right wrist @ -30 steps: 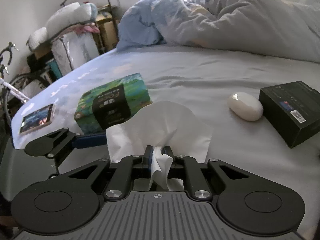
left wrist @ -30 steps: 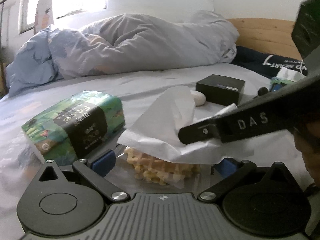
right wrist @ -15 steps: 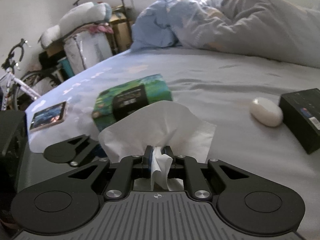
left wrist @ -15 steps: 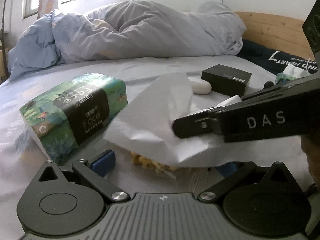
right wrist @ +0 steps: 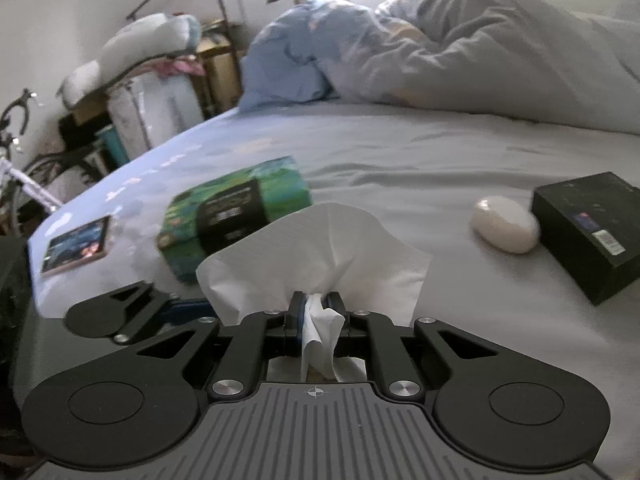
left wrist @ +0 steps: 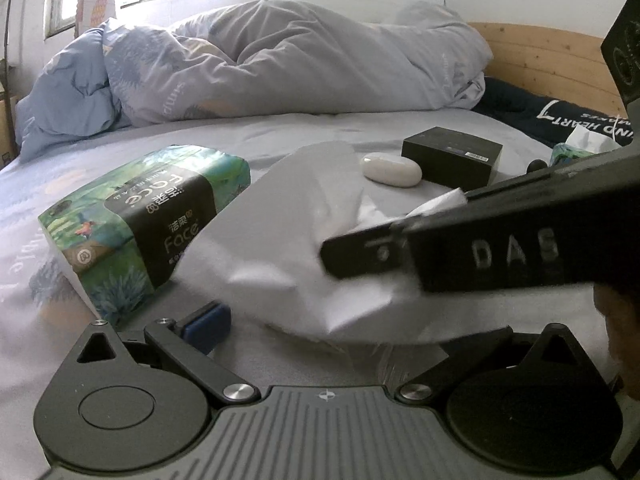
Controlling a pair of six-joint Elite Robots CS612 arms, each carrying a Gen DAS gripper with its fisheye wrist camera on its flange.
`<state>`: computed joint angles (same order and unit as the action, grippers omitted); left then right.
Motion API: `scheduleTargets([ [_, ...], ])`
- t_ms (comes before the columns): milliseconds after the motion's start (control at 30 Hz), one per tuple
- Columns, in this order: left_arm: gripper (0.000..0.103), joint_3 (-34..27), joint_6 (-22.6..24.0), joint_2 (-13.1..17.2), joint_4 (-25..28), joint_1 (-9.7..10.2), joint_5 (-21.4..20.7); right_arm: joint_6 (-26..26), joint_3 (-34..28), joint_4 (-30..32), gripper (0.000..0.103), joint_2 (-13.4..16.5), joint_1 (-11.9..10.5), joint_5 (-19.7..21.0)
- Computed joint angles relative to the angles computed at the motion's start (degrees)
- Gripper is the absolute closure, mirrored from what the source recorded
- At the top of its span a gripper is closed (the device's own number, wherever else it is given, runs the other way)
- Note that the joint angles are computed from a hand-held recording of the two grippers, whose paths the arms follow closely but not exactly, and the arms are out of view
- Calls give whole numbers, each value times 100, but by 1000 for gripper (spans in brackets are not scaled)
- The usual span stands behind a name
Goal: Clean container
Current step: 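Rub the tissue back and forth across the bag with the right gripper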
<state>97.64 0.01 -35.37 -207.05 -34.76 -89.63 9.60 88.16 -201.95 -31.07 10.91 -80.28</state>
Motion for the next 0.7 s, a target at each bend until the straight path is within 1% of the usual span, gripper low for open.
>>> scheduleTargets([
  [133, 0, -4, 7, -1, 14, 10, -11, -4, -17, -26, 90, 17, 7, -14],
  [233, 0, -8, 33, -2, 45, 11, -10, -69, -35, -38, 90, 37, 13, 64],
  [333, 0, -9, 47, -4, 57, 11, -9, -102, -25, -27, 90, 28, -6, 241],
  [700, 0, -7, 48, -8, 66, -5, 15, -389, 25, 127, 90, -40, -31, 564],
])
